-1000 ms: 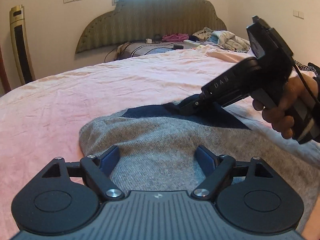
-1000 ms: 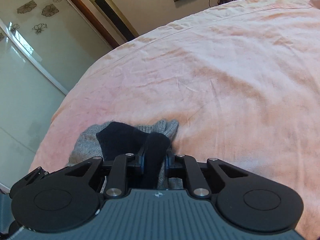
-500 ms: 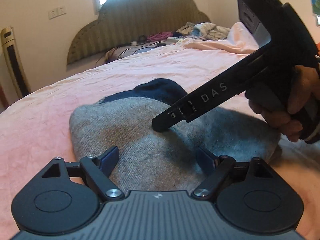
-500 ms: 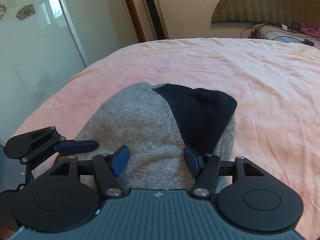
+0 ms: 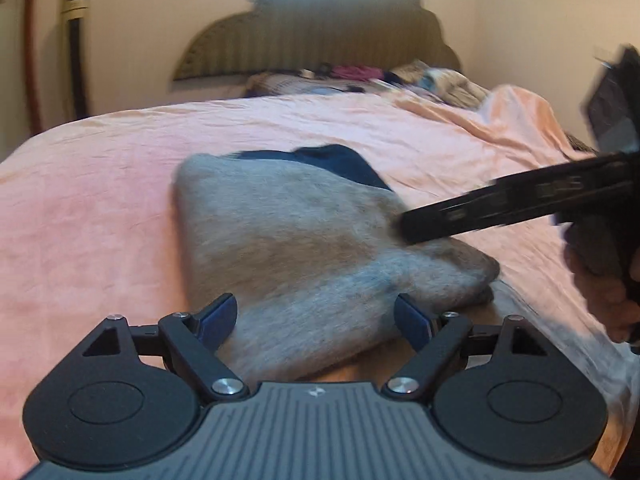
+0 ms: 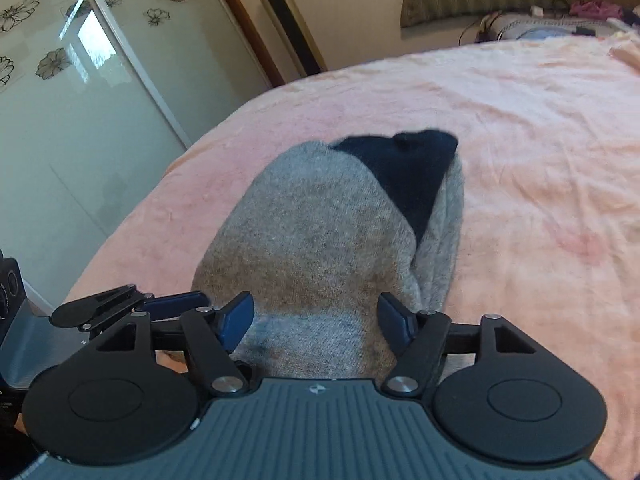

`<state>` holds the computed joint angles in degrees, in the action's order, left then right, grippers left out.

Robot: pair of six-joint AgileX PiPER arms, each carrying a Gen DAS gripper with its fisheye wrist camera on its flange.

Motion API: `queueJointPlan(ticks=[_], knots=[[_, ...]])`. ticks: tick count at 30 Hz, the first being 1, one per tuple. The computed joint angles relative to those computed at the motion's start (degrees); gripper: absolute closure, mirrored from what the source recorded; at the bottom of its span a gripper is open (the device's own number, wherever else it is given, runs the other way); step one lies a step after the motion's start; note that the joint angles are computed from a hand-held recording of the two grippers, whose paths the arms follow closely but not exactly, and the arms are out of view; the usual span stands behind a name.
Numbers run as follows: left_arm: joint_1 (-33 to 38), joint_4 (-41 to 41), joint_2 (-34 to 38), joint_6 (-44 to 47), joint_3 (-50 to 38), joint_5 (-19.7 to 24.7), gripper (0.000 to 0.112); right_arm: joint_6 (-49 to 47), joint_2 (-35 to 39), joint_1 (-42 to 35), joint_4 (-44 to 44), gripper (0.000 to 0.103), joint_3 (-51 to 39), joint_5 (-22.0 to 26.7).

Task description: Fold small clothes

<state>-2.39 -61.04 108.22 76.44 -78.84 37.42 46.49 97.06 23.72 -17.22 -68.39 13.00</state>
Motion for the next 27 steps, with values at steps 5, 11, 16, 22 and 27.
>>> queueJointPlan(ticks=[5, 11, 16, 22, 27], knots=[[1.3, 4.6, -3.2, -10.0, 7.0, -4.7, 0.022, 28.6, -3.0, 7.4, -24.8, 0.001, 5.9, 10.5], [-2.2, 2.1, -4.1, -9.9, 11.1, -15.2, 0.009, 45.5, 4.9, 17.4, -41.0, 0.000, 2.3, 25.2], [-4.9, 11.1, -4.2, -17.6, 11.0, -19.0, 0.009, 48.1, 10.6, 19.5, -40.6, 0.000, -4.8, 34.2], [-4.3, 8.5, -4.5, -15.3, 11.4, -18.2, 0.009, 52.9, 11.6, 20.5, -43.2, 0.000, -4.6, 35.9], [-6.1, 16.2, -4.8, -21.9, 11.6, -20.5, 0.009, 53.0, 11.6, 20.6, -43.3, 0.000, -4.7, 36.1]])
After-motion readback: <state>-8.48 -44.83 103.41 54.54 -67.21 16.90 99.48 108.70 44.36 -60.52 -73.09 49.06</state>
